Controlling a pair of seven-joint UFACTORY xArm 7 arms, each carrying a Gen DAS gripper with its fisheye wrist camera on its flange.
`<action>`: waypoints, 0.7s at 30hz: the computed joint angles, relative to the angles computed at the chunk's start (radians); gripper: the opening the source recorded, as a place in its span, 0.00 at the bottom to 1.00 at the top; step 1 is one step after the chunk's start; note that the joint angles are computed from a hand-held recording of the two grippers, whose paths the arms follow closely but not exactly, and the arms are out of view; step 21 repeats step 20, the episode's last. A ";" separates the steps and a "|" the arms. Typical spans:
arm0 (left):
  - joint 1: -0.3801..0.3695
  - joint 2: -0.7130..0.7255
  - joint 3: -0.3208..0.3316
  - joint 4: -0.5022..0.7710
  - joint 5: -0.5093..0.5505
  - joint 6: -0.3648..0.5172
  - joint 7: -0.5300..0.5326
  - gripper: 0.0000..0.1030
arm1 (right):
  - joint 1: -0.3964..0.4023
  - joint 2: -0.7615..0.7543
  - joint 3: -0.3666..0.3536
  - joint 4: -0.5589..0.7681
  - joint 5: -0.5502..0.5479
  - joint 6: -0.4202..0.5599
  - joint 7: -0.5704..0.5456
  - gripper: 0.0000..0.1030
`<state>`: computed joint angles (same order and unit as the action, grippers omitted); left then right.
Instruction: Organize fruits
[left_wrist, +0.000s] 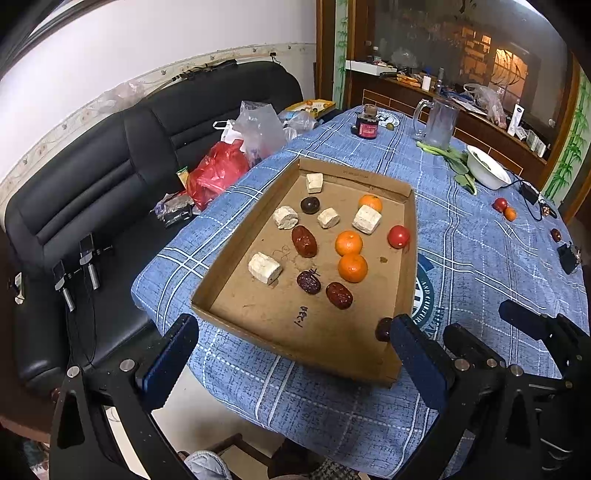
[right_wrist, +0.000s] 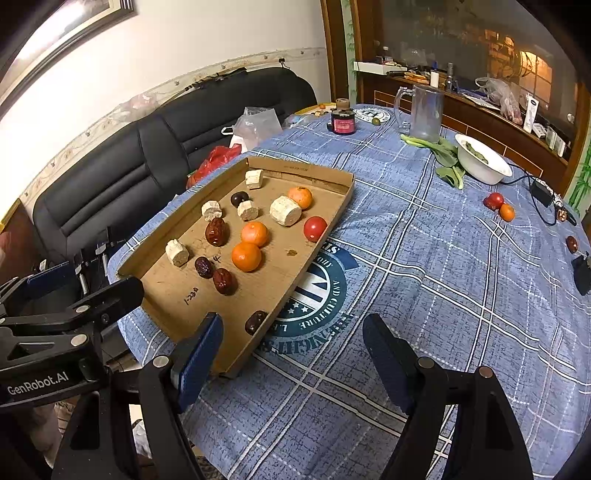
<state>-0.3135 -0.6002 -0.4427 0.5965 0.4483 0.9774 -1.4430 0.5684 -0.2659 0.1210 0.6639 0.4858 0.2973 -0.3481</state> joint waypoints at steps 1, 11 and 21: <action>0.000 0.002 0.002 -0.001 -0.001 -0.001 0.002 1.00 | 0.001 0.005 -0.001 0.003 0.001 0.001 0.000 0.80; 0.013 0.030 0.023 -0.006 0.001 -0.021 0.012 1.00 | -0.012 0.056 0.014 0.037 0.010 0.019 -0.005 0.80; 0.017 0.128 0.047 0.037 0.013 -0.090 0.043 1.00 | -0.059 0.058 0.014 0.021 -0.004 0.027 0.027 0.80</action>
